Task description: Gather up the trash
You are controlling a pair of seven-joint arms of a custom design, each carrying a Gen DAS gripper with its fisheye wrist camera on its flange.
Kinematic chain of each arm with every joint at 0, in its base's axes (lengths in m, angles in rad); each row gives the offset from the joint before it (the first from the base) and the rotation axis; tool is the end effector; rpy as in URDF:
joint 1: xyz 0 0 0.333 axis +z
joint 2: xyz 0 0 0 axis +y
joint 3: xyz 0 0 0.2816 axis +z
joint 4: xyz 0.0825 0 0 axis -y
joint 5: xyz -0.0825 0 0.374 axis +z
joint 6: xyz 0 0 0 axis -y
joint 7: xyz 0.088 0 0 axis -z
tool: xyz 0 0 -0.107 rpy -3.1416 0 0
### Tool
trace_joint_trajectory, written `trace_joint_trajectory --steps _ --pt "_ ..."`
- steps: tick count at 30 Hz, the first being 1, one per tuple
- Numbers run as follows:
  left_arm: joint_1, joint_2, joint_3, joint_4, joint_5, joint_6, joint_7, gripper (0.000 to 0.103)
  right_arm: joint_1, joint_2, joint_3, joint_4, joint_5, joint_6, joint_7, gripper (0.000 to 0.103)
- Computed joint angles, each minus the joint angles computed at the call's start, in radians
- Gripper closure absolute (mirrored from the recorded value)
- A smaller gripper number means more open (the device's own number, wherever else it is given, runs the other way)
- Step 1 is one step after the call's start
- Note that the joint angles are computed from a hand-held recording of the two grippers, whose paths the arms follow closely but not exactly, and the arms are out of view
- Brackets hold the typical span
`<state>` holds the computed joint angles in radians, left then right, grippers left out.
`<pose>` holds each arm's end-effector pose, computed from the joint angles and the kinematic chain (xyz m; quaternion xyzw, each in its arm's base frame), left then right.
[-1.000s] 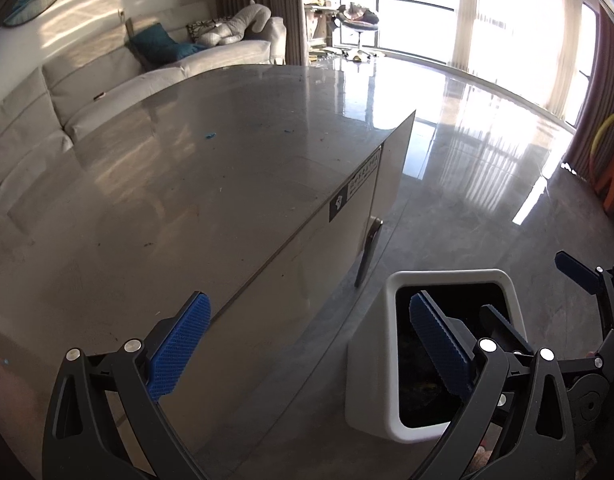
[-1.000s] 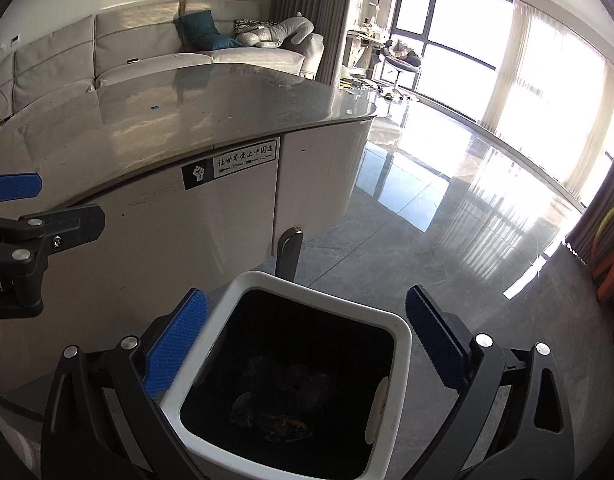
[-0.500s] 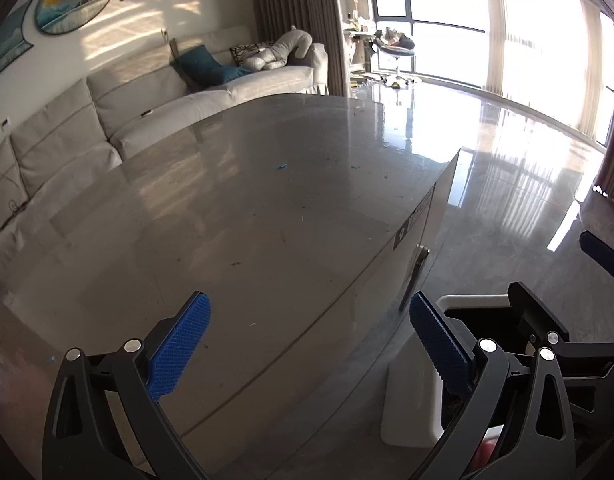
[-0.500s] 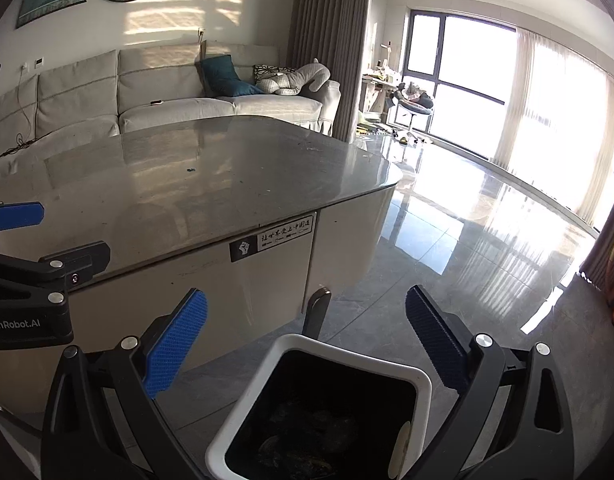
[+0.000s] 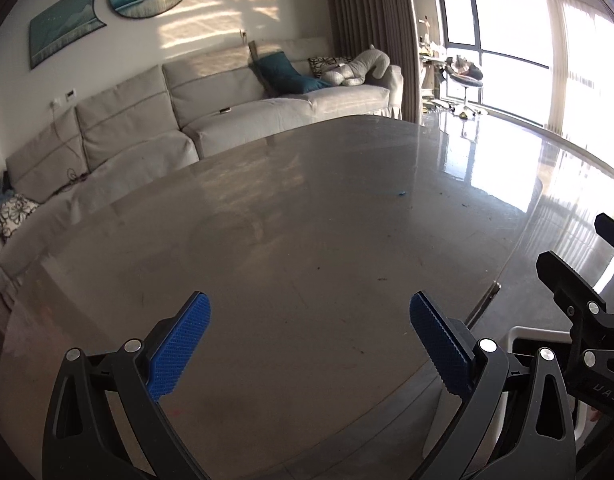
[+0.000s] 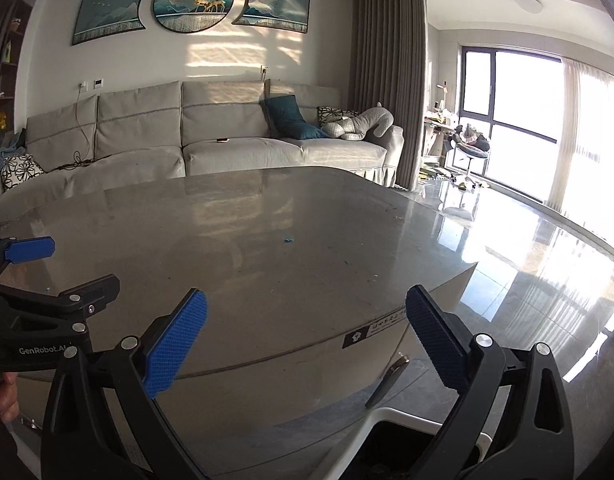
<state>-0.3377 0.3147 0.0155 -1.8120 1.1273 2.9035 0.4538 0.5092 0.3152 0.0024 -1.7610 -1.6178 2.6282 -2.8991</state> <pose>0.5956 -0.2571 0.4039 -0.5592 0.6973 -0.2978 0.3353 0.5566 0.3400 0.3992 -0.5940 0.5900 -0.4080 0.3641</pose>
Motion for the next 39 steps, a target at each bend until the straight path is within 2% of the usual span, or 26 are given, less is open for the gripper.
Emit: trace_joint_trajectory --steps 5,9,11,13,16,19,22,25,31,39 --pt "0.047 -0.048 0.009 -0.044 -0.038 -0.003 -0.008 0.005 0.006 0.125 -0.015 0.192 0.038 0.113 -0.107 0.004" --pt "0.071 -0.050 0.019 -0.039 -0.002 -0.015 -0.054 0.005 0.030 0.226 -0.041 0.344 0.097 0.177 -0.211 0.004" --pt "0.086 -0.042 0.024 -0.030 0.017 0.001 -0.074 0.005 0.049 0.247 -0.060 0.377 0.108 0.198 -0.225 0.004" --pt "0.095 -0.032 0.023 -0.015 0.013 -0.014 -0.073 0.005 0.072 0.263 -0.087 0.401 0.100 0.215 -0.209 0.004" --pt "0.104 -0.024 0.027 -0.001 0.019 -0.018 -0.080 0.005 0.090 0.295 -0.109 0.438 0.150 0.229 -0.253 0.004" --pt "0.103 -0.030 0.031 -0.003 0.049 -0.019 -0.103 0.005 0.108 0.303 -0.138 0.441 0.183 0.250 -0.263 0.004" --pt "0.118 -0.031 0.019 -0.011 0.028 0.004 -0.080 0.005 0.130 0.316 -0.165 0.454 0.216 0.258 -0.276 0.004" --pt "0.104 -0.033 0.030 -0.009 0.075 -0.014 -0.120 0.005 0.147 0.325 -0.186 0.465 0.236 0.265 -0.277 0.004" --pt "0.122 -0.040 0.014 -0.013 0.121 -0.024 -0.175 0.005 0.173 0.316 -0.220 0.446 0.222 0.275 -0.241 0.004" --pt "0.141 -0.039 0.006 -0.013 0.093 -0.020 -0.175 0.005 0.170 0.307 -0.213 0.440 0.189 0.260 -0.201 0.004"
